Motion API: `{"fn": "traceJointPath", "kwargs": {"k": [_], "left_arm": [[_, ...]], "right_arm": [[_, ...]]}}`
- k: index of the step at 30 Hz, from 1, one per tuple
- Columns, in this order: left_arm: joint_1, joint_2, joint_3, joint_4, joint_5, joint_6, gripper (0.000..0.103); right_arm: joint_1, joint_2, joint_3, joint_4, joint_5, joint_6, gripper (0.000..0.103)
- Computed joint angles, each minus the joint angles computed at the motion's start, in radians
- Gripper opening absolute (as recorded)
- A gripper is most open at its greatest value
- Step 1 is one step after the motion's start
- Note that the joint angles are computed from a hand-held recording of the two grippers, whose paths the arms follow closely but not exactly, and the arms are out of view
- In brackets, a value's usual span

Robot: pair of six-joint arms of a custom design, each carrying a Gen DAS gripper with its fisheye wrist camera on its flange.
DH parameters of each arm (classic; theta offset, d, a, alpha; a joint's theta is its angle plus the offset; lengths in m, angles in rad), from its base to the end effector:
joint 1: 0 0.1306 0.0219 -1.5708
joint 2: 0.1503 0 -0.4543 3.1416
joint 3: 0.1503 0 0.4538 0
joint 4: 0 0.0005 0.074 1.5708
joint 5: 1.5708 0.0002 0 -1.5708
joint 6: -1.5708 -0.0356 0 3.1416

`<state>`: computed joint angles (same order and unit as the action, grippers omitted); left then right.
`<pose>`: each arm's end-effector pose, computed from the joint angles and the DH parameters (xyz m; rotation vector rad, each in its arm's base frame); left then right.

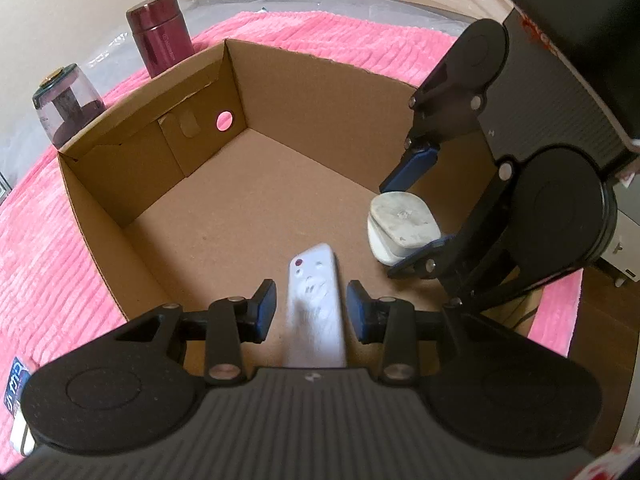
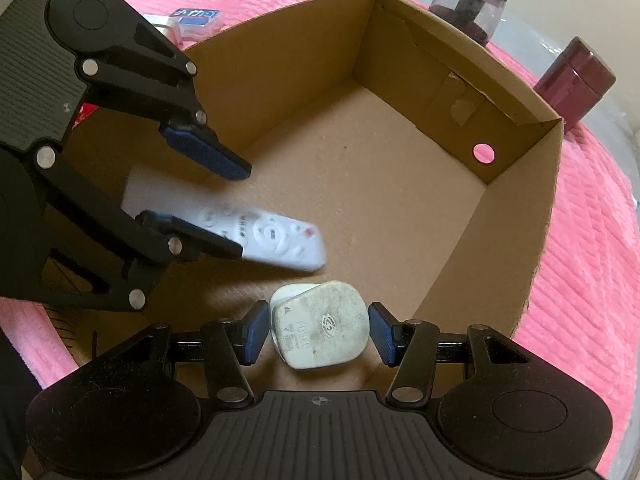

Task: Organize rigid objects
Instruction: 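Carry both items over the cardboard box and open both grippers to drop them, then move both tools back over the remaining items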

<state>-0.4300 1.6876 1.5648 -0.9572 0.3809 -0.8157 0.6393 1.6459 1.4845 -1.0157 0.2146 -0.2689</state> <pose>0.5783 -0.2803 0.4187 1.5986 2.0133 -0.3626 0.4967 0.3592 0.3999 -0.4394 2.6601 -0.0251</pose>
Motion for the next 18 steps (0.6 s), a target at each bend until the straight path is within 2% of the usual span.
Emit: {"fn": "traceJointPath", "kwargs": {"k": [11,18], "left_arm": [[0.025,-0.029,-0.006,0.035,0.066,0.030,0.033],[0.077,-0.084,-0.028,0.067,0.164,0.099,0.033]], "right_arm": [[0.004,-0.005,-0.008,0.029,0.026,-0.005,0.051],[0.044,-0.054,-0.019,0.077,0.135,-0.070,0.051]]}}
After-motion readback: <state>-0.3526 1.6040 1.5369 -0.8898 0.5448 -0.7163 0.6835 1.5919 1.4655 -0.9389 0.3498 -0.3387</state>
